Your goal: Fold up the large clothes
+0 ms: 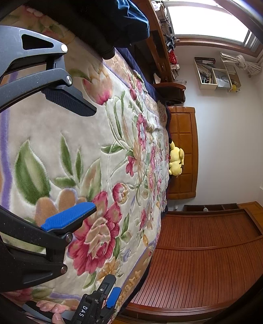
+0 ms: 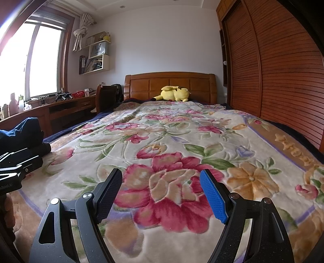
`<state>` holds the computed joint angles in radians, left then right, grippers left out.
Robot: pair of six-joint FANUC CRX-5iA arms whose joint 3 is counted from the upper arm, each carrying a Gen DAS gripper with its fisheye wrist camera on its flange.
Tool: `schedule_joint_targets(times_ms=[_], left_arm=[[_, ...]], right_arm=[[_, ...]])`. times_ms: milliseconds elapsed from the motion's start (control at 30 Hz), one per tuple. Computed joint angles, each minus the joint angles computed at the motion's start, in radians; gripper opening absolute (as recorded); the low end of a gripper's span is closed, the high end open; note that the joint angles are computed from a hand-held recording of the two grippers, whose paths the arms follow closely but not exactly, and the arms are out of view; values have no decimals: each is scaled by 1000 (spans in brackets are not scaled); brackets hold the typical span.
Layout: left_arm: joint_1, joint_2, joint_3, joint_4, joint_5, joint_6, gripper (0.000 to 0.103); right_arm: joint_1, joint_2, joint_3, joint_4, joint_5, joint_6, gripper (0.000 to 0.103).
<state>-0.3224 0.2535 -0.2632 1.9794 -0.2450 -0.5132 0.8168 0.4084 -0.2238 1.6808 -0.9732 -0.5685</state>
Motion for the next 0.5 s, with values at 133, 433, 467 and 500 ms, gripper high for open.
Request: schedule_joint_targets(times_ms=[133,433,467,500], left_arm=[[-2,-2,-1,7,0,-9,87],[-2,-3,0,9,1,-12,87],[-3,-3,0,12,2,-15,87],[-2,-2,1,11,2,-13,87]], right_arm=[[0,0,1,-1,1,1,81],[-1,-1,-1,3,3,-3,81],[-1,0,0,3,2,-3,81],[-1,-1,-1,4,3,-4,81]])
